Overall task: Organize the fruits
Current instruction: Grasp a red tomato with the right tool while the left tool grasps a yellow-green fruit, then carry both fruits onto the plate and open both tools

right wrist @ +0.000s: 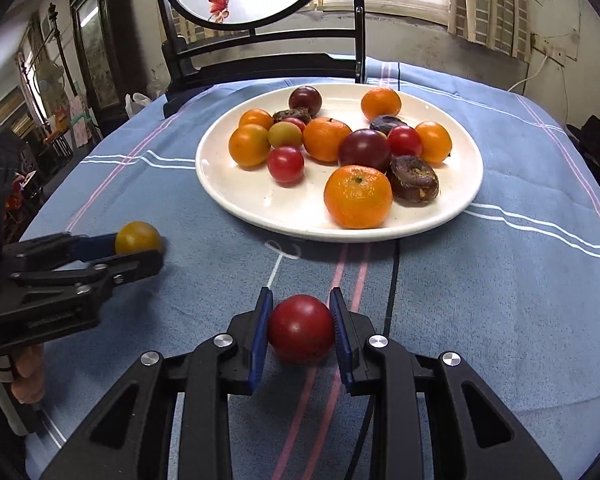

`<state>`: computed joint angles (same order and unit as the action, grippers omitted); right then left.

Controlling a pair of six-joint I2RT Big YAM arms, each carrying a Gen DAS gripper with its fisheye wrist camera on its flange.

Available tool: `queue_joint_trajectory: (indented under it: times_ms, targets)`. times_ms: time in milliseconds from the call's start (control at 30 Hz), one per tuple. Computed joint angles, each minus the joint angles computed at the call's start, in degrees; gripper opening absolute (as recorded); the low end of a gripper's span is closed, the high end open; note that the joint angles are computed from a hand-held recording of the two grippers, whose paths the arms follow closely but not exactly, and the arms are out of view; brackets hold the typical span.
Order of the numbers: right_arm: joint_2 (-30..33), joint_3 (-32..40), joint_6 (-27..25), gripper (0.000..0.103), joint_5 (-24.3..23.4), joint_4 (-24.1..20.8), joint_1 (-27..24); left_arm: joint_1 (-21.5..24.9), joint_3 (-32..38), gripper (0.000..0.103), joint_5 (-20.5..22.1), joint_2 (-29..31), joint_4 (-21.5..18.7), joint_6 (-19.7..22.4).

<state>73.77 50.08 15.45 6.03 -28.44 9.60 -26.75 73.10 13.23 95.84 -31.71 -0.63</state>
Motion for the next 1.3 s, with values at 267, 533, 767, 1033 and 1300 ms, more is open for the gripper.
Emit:
queue_joint_trajectory:
  times_ms: [267, 533, 767, 1033, 1300]
  targets:
    - [-3.0, -1.1, -0.4, 0.029, -1.5, 0.9, -1.0, -0.8, -0.7, 0.04, -2.3, -2.1, 1.5, -2.4]
    - [-3.2, 3.0, -6.8, 0.029, 1.3, 4.4, -3.7, -3.4, 11.1, 0.04, -1.5, 1.9, -3.9, -3.0]
    - [5.0, 10.0, -8.9, 0.029, 0.7, 5.4, -7.4, -5.8, 27.1, 0.04, -5.7, 12.0, -10.3, -4.4]
    - [11.2, 15.0, -3.6, 0.062, 1.4, 3.6, -10.8, -7.0, 32.5, 0.094, -15.4, 16.7, -9.9, -5.1]
    - [3.4, 8.0, -4.3, 0.062, -0.2, 1.5, -10.1, -6.7, 22.5, 0.094, -15.1, 9.9, -6.8, -5.9]
